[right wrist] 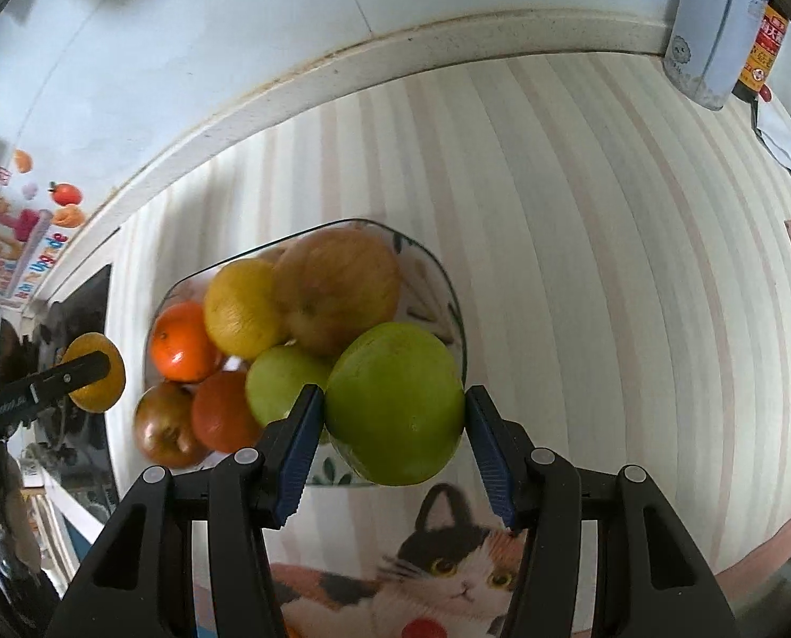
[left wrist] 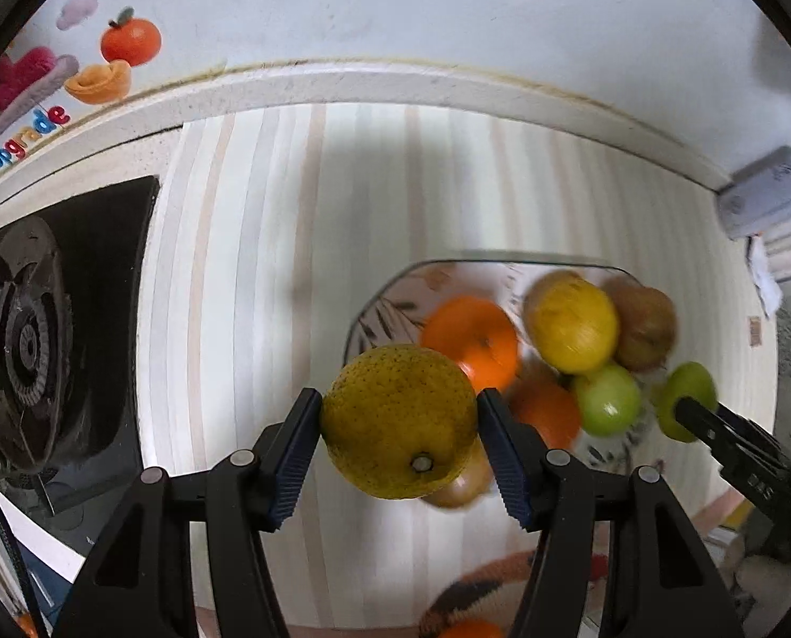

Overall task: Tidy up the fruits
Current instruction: 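Carry the citrus and green apple onto the plate and open both tools, then lift both tools back toward the fruit on the cat mat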

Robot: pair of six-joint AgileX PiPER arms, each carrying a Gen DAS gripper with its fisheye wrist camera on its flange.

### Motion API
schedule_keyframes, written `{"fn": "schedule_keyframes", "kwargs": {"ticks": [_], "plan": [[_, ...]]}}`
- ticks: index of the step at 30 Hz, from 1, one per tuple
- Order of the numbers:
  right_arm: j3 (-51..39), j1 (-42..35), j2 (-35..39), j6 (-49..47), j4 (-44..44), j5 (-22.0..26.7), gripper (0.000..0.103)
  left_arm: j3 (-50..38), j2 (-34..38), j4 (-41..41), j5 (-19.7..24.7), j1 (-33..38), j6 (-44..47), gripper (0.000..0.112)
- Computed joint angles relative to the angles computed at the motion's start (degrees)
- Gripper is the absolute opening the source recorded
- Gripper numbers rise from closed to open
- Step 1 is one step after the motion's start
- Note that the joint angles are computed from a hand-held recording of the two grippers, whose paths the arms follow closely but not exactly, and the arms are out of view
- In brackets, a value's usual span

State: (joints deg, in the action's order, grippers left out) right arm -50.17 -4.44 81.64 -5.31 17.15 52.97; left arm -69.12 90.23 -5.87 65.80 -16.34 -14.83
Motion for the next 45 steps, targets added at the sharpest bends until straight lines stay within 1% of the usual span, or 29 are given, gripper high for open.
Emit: {"fn": "schedule_keyframes", "kwargs": {"ticks": [7, 9, 11, 15, 18, 19, 20, 21, 22, 23, 25, 26, 27, 28, 29, 30, 32, 33, 34, 35, 39, 41, 45], "plan": [[-0.3, -0.7, 3.1, -1.0, 0.7, -1.1, 0.057, -1.0, 7.2, 2.0, -2.6, 0.2, -0.7, 0.057], [-0.1, -1.3, 3.4, -1.7, 1.3, -0.9, 0.057, -1.3, 9.0, 1.6, -2.5, 0.7, -0.3, 0.058], [-0.1, -1.7, 3.8, -2.2, 2.0, -0.6, 0.058, -1.3, 8.9, 0.8, -3.3, 1.5, 0.0, 0.058], [-0.1, -3.0, 5.3, -2.6, 3.1, 0.0, 0.058, -1.8, 9.5, -0.5, -2.2, 2.6, 0.2, 0.058], [0.1, -3.9, 4.4, -3.2, 3.5, 0.5, 0.066, -1.0, 8.7, -0.5, -2.5, 2.4, -0.3, 0.059], [0.0, -3.9, 3.9, -3.1, 3.5, 0.6, 0.071, -0.7, 8.2, 0.1, -2.7, 2.1, -0.8, 0.061], [-0.2, -3.9, 3.3, -3.1, 3.3, 1.1, 0.074, -0.4, 7.8, 0.3, -2.8, 2.0, -1.1, 0.063], [-0.4, -3.8, 2.9, -2.9, 3.0, 1.4, 0.074, -0.5, 7.8, 0.4, -2.9, 2.1, -0.9, 0.066], [-0.7, -3.5, 2.5, -2.4, 2.5, 1.8, 0.075, -0.2, 7.3, 0.5, -2.9, 2.1, -1.1, 0.067], [-0.9, -3.2, 1.8, -1.8, 1.8, 2.3, 0.082, -0.1, 6.8, 0.6, -2.9, 2.1, -1.2, 0.067], [-1.2, -2.7, 0.3, -0.7, 0.3, 3.2, 0.089, 0.7, 5.3, 0.8, -2.8, 1.8, -1.7, 0.069], [-1.2, -2.2, -0.6, -0.2, -0.5, 3.7, 0.091, 1.2, 4.4, 0.9, -2.8, 1.6, -2.0, 0.070], [-1.2, -1.6, -1.6, 0.6, -1.6, 4.2, 0.092, 0.8, 3.7, 1.4, -2.2, 0.5, -3.3, 0.074], [-1.2, -1.1, -2.4, 1.3, -2.6, 4.7, 0.094, 1.4, 2.7, 1.8, -2.2, 0.1, -3.9, 0.082], [-1.1, 0.0, -3.4, 2.4, -4.1, 5.3, 0.095, 2.3, 1.4, 2.5, -2.3, -0.5, -4.7, 0.087], [-0.8, 1.2, -4.7, 3.6, -5.7, 5.6, 0.095, 3.3, -0.3, 3.3, -2.3, -1.6, -6.1, 0.089], [0.2, 3.4, -7.5, 5.6, -8.6, 6.0, 0.095, 5.2, -3.9, 5.6, -2.1, -4.2, -9.5, 0.089], [0.8, 5.0, -9.2, 7.0, -10.2, 6.3, 0.095, 4.7, -4.3, 6.5, -1.4, -5.3, -11.0, 0.092], [1.2, 6.0, -10.5, 7.9, -11.1, 6.7, 0.095, 5.7, -6.0, 7.5, -1.4, -6.9, -12.8, 0.099], [1.8, 7.5, -12.5, 9.2, -12.3, 7.4, 0.095, 7.2, -8.1, 8.4, -1.4, -8.5, -14.7, 0.100], [3.4, 11.8, -18.3, 13.2, -15.5, 10.0, 0.095, 11.3, -15.0, 9.6, -0.4, -13.6, -20.3, 0.100], [3.9, 13.8, -21.2, 15.1, -16.7, 12.0, 0.095, 12.6, -17.1, 11.7, 0.1, -17.4, -24.8, 0.100], [4.2, 16.3, -26.3, 17.5, -18.1, 15.6, 0.095, 13.9, -21.7, 16.0, 3.4, -25.3, -34.0, 0.100]]}}
